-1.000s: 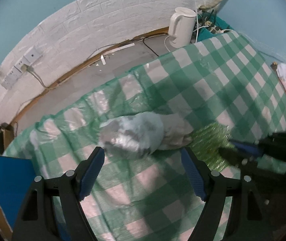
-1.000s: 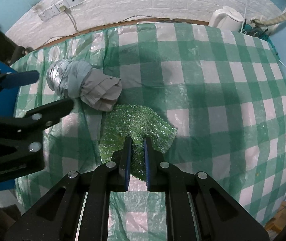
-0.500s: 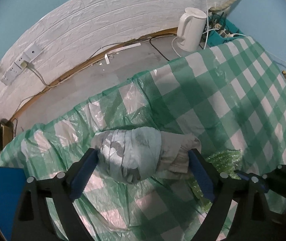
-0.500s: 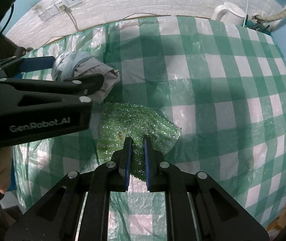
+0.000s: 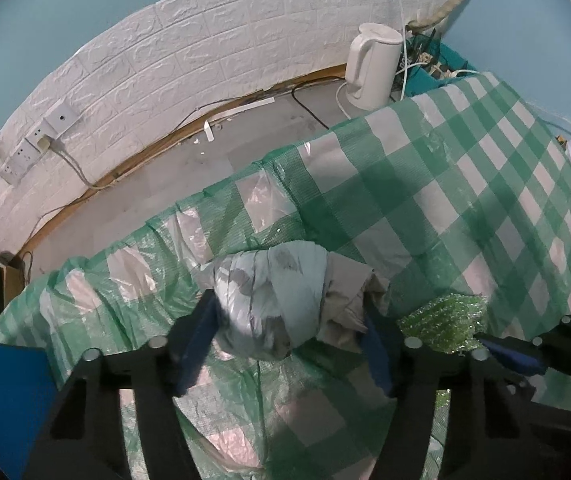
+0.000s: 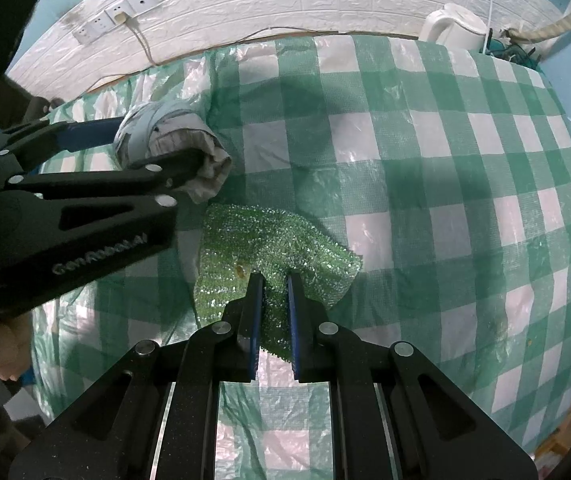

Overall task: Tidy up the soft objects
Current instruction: 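Grasp the grey fabric bundle with the left gripper and lift it, then carry the grey bundle with the left gripper while the right carries the mesh pad over the box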

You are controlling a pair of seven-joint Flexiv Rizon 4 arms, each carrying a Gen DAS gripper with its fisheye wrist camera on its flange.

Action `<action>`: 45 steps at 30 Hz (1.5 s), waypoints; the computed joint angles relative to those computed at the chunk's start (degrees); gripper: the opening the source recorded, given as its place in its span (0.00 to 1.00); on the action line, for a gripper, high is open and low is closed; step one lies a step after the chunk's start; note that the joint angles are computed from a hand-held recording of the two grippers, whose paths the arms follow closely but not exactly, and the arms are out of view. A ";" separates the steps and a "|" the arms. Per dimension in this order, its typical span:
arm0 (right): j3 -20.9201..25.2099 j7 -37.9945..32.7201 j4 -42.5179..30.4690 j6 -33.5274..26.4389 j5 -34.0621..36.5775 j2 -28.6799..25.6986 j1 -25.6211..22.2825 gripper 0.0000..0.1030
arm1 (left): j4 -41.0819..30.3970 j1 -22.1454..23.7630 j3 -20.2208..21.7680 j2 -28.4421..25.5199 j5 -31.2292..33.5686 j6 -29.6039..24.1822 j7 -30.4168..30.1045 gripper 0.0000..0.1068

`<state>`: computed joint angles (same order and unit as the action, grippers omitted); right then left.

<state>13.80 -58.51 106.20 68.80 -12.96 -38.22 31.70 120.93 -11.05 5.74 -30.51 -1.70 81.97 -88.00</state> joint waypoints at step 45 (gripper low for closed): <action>-1.16 6.71 9.40 5.23 -10.03 13.44 5.81 0.09 | 23.79 8.79 -0.82 32.06 9.13 -3.93 -5.40 0.49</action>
<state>12.63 -51.80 115.60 74.02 -22.99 -24.78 37.52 144.72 -2.26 4.92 1.55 7.43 78.04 -93.39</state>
